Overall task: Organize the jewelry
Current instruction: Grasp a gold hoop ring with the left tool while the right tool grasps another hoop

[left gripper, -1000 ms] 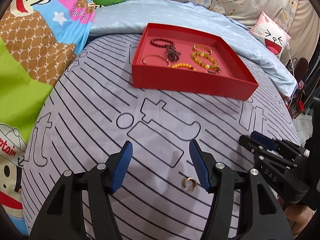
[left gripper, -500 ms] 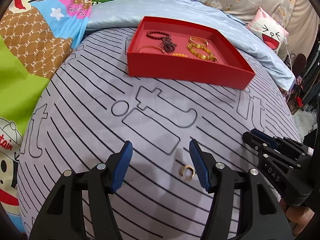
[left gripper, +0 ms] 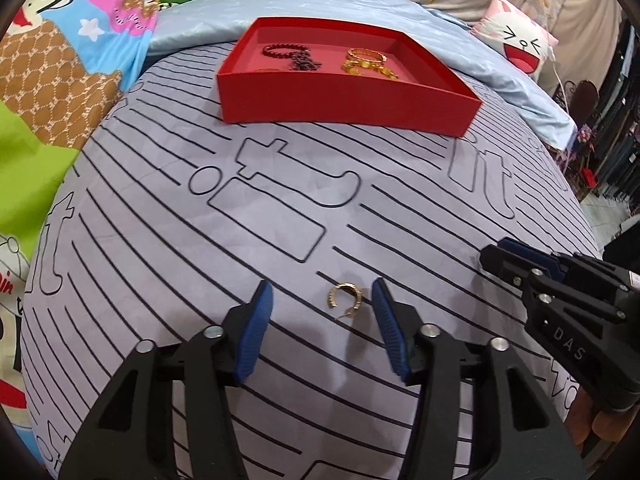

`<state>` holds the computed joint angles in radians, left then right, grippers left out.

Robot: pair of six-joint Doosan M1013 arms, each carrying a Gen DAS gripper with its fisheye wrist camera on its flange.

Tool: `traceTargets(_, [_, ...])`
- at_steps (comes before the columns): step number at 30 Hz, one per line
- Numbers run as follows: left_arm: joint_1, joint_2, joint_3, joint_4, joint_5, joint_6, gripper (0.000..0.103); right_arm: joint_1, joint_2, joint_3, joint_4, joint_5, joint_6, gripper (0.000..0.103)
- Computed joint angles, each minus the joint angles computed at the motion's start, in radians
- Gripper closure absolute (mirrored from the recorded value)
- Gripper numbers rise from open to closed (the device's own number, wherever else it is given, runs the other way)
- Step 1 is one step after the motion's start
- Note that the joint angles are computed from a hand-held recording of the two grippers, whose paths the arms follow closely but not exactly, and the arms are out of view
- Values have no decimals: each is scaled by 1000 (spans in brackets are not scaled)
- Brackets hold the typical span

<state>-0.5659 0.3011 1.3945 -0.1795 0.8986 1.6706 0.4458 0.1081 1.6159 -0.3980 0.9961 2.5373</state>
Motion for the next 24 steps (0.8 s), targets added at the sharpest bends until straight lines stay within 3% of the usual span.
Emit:
traceTargets(5, [-8, -3, 5, -4, -1, 29, 69, -1, -2, 1, 0, 1, 7, 87])
traceTargets(9, [-11, -4, 6, -6, 0, 35, 72, -3, -2, 1, 2, 0, 5, 87])
traceTargets(14, [-11, -1, 2, -17, 8, 46, 85, -7, -3, 2, 14, -5, 0, 87])
traceTargets(24, [-13, 1, -3, -26, 16, 56, 86, -1, -3, -2, 13, -7, 0, 87])
